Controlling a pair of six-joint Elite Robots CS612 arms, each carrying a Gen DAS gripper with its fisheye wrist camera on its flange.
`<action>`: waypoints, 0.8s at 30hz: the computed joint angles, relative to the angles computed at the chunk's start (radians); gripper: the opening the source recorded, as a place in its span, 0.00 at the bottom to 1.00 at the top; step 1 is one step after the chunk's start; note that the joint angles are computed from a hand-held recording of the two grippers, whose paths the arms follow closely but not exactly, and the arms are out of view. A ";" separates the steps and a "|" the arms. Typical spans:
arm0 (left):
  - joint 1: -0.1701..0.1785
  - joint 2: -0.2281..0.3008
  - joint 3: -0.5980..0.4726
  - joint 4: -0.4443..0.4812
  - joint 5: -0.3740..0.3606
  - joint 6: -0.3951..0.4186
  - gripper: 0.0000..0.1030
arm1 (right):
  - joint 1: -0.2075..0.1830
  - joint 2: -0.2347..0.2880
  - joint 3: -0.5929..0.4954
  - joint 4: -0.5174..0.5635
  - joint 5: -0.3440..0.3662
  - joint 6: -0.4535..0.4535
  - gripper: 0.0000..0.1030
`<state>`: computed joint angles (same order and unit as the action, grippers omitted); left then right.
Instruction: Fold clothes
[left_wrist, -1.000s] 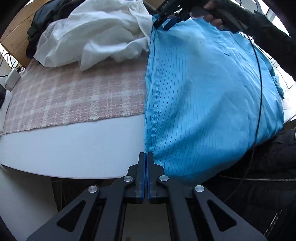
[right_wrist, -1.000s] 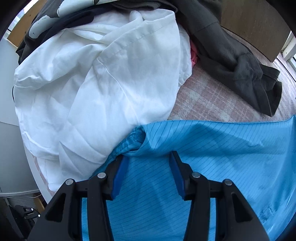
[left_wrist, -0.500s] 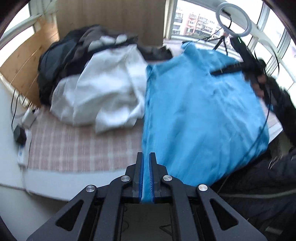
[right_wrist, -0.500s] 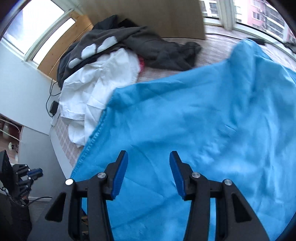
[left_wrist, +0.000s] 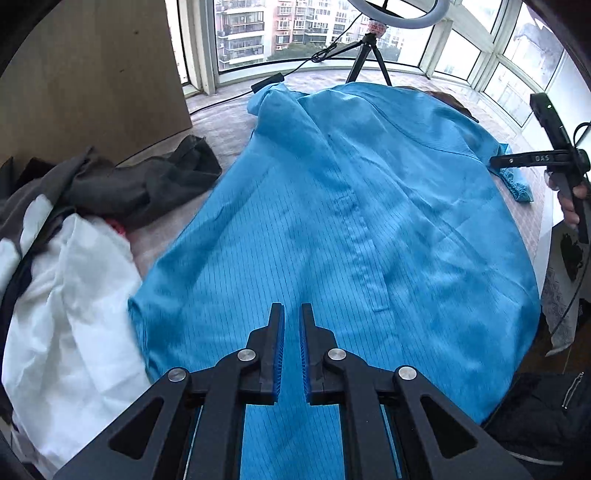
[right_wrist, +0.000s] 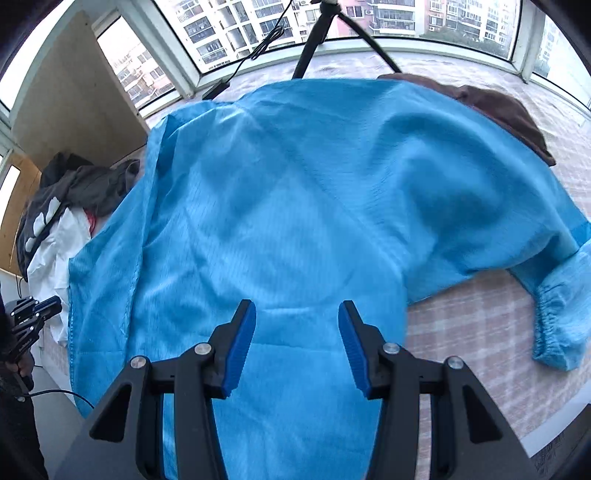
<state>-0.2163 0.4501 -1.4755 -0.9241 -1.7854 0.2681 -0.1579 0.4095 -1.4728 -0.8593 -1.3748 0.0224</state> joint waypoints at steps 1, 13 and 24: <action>-0.003 -0.008 0.028 -0.016 0.002 0.006 0.11 | -0.001 -0.017 0.027 -0.013 -0.023 -0.032 0.45; -0.040 -0.063 0.269 -0.200 0.069 -0.139 0.13 | 0.032 -0.180 0.450 -0.322 -0.232 -0.469 0.47; -0.042 -0.104 0.416 -0.255 0.090 -0.161 0.13 | 0.011 -0.269 0.742 -0.516 -0.197 -0.620 0.47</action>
